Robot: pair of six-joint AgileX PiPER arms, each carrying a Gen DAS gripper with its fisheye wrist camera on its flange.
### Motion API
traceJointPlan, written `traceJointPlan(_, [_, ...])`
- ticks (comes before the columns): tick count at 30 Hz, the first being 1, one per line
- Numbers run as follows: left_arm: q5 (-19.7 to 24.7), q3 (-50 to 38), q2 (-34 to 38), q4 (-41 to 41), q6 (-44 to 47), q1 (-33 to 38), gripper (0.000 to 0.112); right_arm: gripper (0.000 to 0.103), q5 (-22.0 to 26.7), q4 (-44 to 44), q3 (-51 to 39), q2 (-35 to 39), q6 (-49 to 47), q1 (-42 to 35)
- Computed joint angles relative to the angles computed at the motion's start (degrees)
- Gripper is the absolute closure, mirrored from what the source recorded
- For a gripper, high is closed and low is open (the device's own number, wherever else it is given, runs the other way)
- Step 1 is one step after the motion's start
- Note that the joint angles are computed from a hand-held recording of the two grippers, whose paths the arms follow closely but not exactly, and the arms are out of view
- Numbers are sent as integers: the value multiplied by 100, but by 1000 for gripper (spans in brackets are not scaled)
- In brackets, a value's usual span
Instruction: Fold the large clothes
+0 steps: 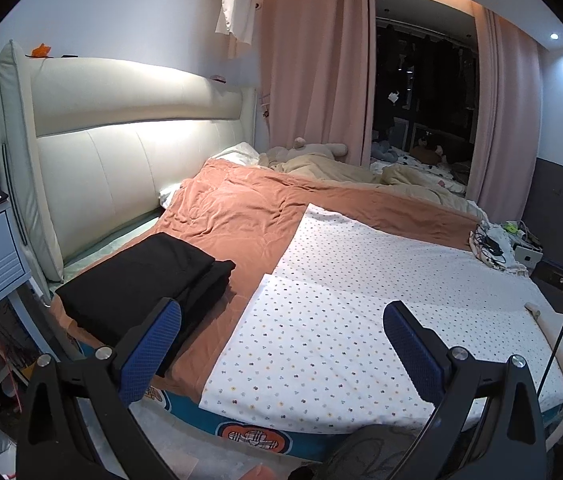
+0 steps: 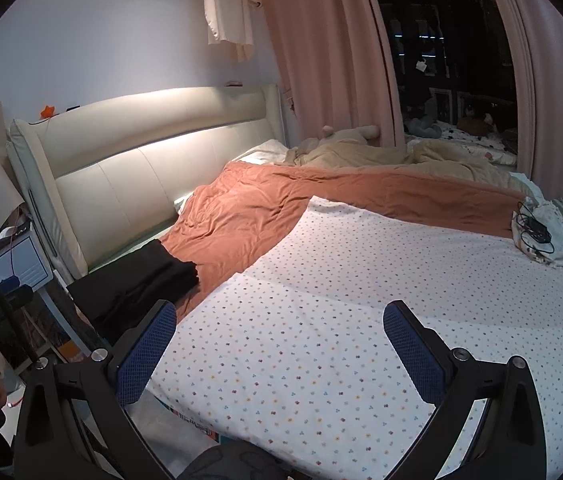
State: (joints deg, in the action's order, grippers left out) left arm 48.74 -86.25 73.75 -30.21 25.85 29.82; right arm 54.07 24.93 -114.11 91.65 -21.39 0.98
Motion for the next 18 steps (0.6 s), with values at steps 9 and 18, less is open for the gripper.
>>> traceJointPlan(9, [-266, 1249, -1240, -264, 484, -160, 9, 0, -1178, 757, 2762, -1744, -947, -623])
traceJointPlan(18, [-604, 2313, -2350, -267, 661, -461, 9, 0, -1367, 1964, 4461, -3020, -1770, -1312])
